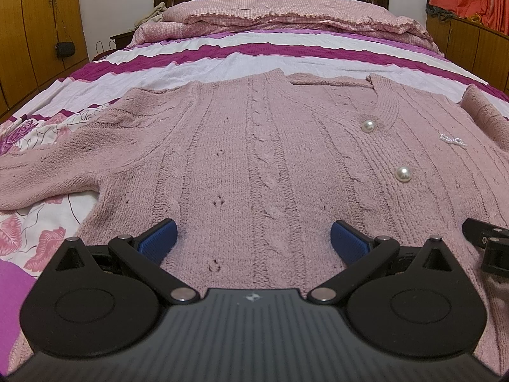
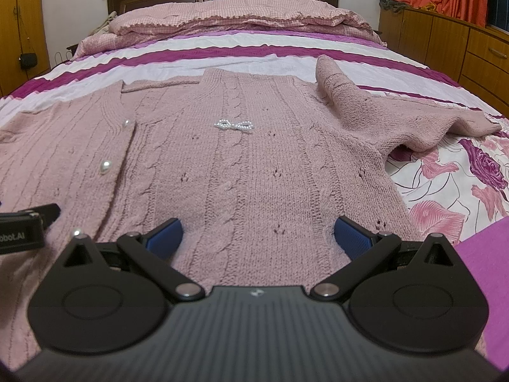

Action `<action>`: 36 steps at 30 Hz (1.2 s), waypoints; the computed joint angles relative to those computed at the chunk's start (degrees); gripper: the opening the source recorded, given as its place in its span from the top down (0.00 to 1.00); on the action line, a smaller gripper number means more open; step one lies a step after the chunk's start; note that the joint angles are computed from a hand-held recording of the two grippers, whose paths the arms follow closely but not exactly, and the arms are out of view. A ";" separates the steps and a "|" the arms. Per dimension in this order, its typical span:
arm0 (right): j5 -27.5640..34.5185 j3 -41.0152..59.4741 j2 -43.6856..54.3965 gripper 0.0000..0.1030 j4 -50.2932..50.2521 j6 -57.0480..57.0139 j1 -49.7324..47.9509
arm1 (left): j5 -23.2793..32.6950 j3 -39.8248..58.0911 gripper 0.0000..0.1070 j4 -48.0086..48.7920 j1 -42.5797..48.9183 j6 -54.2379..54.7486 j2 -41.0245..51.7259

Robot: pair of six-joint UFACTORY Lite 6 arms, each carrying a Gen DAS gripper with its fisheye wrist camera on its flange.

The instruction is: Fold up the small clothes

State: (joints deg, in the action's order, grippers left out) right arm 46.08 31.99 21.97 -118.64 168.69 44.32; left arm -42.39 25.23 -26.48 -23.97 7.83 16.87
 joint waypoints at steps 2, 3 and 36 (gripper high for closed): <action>-0.04 0.12 0.11 0.00 0.03 0.00 0.01 | 0.00 0.00 0.04 0.00 0.00 0.00 0.00; -0.04 0.14 0.13 0.00 0.02 0.09 0.01 | 0.00 0.00 0.04 0.00 0.00 0.00 0.00; -20.04 -14.82 -41.46 0.00 -4.35 -10.21 -11.04 | 22.33 0.07 0.04 -42.41 -5.84 43.40 -28.33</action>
State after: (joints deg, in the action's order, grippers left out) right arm 26.04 17.16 -19.50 -122.99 158.49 33.28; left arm -20.06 25.31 -68.89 -29.80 51.24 -11.46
